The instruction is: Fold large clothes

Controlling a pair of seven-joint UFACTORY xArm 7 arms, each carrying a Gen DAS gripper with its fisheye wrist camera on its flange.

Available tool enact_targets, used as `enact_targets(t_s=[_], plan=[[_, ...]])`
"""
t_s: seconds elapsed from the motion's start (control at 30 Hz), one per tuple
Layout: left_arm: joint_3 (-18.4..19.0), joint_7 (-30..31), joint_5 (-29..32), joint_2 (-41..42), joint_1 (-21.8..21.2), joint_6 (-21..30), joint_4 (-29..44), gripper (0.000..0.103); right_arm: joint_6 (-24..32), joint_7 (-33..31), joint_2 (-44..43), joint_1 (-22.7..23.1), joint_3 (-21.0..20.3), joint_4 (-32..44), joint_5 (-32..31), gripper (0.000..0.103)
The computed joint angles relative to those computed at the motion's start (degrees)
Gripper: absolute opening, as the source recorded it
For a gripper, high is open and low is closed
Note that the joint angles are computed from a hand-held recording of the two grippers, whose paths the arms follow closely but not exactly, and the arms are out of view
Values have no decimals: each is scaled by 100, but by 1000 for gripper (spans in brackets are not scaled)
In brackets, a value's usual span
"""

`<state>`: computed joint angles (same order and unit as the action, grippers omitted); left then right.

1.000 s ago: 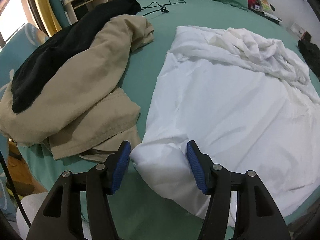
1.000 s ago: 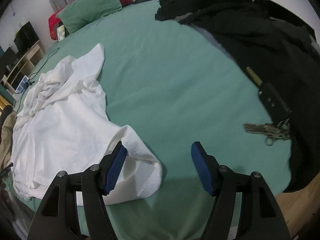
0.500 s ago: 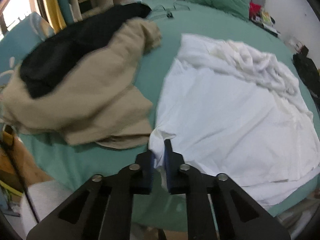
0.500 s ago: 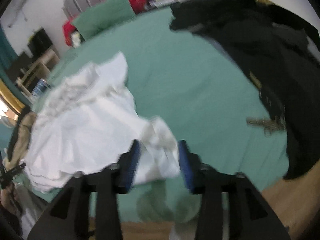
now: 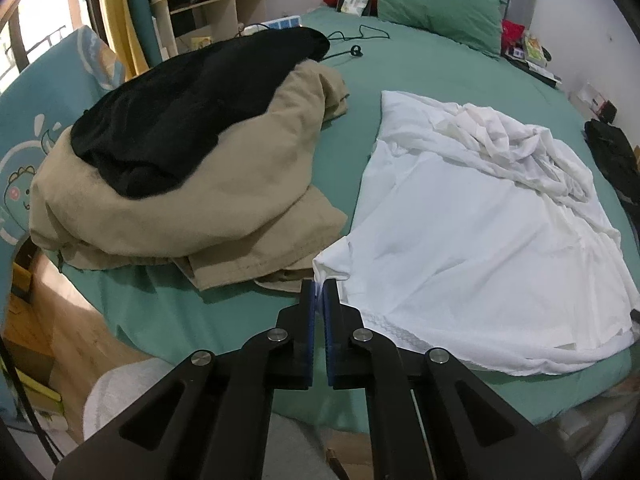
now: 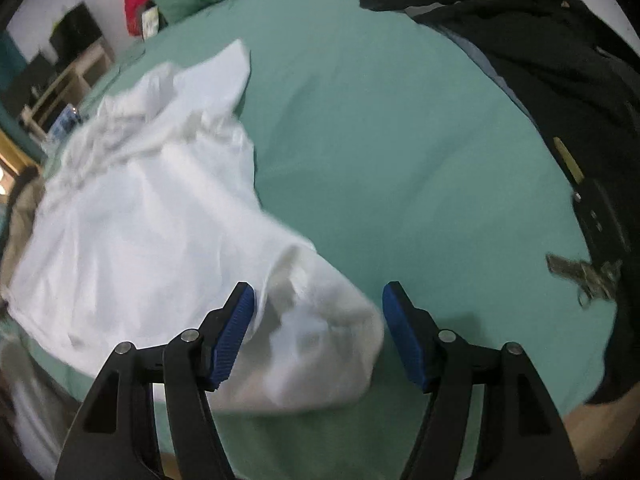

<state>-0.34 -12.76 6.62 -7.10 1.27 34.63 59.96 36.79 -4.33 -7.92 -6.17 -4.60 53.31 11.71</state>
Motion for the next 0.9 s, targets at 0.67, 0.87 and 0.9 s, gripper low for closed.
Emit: enact_targets(t_s=[0.67, 0.87, 0.9], plan=[[97, 772, -821, -886, -128, -484, -389, 4, -3, 115, -1693, -101, -302, -782, 500, 2], [69, 726, -815, -1311, -93, -479, -340, 2, 145, 393, -2175, -179, -242, -610, 39, 2], [42, 713, -756, -1347, -71, -488, -331, 2, 148, 398, -2233, -158, -233, -582, -25, 2]])
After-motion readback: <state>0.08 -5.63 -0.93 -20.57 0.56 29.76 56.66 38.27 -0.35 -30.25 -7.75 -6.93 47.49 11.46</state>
